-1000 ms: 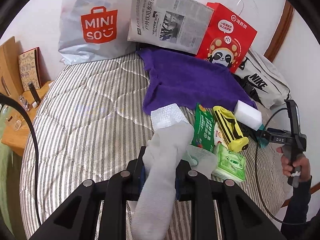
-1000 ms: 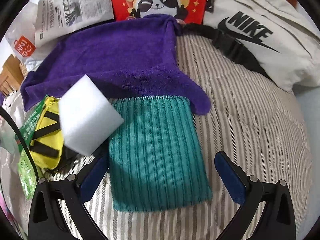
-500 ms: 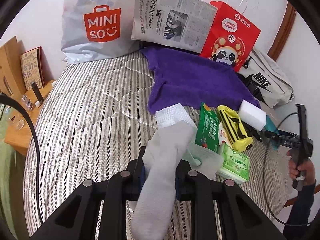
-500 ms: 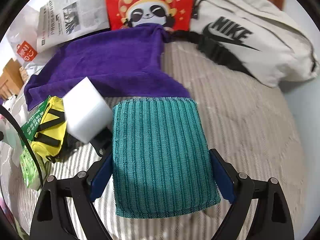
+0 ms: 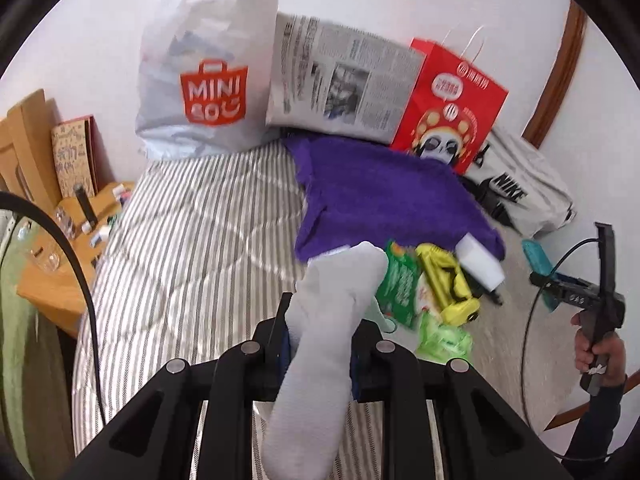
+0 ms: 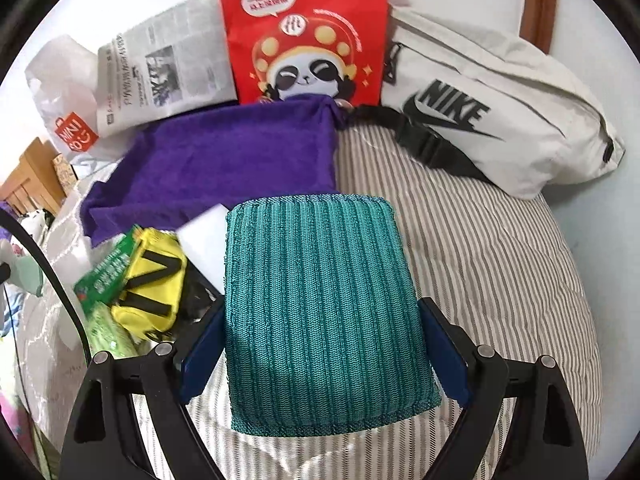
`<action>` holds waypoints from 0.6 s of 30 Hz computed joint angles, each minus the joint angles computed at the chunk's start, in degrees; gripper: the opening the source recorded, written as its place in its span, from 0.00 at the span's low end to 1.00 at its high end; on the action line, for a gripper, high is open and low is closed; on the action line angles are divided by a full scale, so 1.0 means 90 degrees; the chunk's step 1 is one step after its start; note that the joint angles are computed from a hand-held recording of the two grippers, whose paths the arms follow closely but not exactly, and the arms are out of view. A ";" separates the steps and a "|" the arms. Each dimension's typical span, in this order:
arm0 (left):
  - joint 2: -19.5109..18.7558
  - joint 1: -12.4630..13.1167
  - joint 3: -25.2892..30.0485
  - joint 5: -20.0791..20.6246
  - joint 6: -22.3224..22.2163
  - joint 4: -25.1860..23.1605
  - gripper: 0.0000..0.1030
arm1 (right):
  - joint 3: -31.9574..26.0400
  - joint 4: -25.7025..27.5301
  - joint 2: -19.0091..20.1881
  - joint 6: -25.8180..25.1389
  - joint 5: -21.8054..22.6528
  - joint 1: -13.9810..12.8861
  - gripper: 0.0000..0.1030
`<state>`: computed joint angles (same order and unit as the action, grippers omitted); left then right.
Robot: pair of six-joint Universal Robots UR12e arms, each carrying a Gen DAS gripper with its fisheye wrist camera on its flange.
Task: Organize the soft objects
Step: 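Carry the gloves and teal pad onto the purple towel and open both grippers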
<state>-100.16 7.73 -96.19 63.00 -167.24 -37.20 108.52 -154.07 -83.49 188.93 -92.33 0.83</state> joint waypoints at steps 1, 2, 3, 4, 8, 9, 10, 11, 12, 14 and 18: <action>0.0007 0.0006 0.0016 -0.0047 -0.0023 0.0038 0.20 | -0.0031 -0.0019 -0.0003 -0.0024 -0.0008 0.0020 0.87; 0.0010 0.0003 0.0037 -0.0069 -0.0035 0.0079 0.20 | -0.0062 -0.0036 -0.0004 -0.0047 -0.0009 0.0037 0.87; 0.0013 -0.0005 0.0055 -0.0087 -0.0029 0.0126 0.20 | -0.0082 -0.0041 -0.0008 -0.0058 -0.0007 0.0045 0.87; 0.0007 -0.0019 0.0087 -0.0114 -0.0028 0.0168 0.20 | -0.0125 -0.0044 -0.0001 -0.0071 0.0007 0.0054 0.87; -0.0089 -0.0094 0.0235 -0.0217 -0.0097 0.0285 0.20 | -0.0345 -0.0041 0.0098 -0.0121 0.0025 0.0100 0.87; -0.0146 -0.0141 0.0314 -0.0187 -0.0121 0.0272 0.20 | -0.0394 -0.0034 0.0126 -0.0121 0.0025 0.0107 0.87; -0.0185 -0.0173 0.0362 -0.0175 -0.0117 0.0263 0.20 | -0.0472 -0.0023 0.0176 -0.0129 0.0047 0.0112 0.87; -0.0237 -0.0206 0.0419 -0.0185 -0.0118 0.0258 0.20 | -0.0538 -0.0002 0.0219 -0.0130 0.0069 0.0116 0.87; -0.0316 -0.0249 0.0514 -0.0189 -0.0127 0.0224 0.20 | -0.0612 0.0039 0.0267 -0.0134 0.0094 0.0121 0.87; -0.0432 -0.0331 0.0649 -0.0107 -0.0154 0.0213 0.20 | -0.0765 0.0098 0.0374 -0.0141 0.0109 0.0134 0.87; -0.0707 -0.0500 0.0996 0.0118 -0.0155 0.0072 0.20 | -0.1047 0.0190 0.0584 -0.0104 0.0125 0.0141 0.87</action>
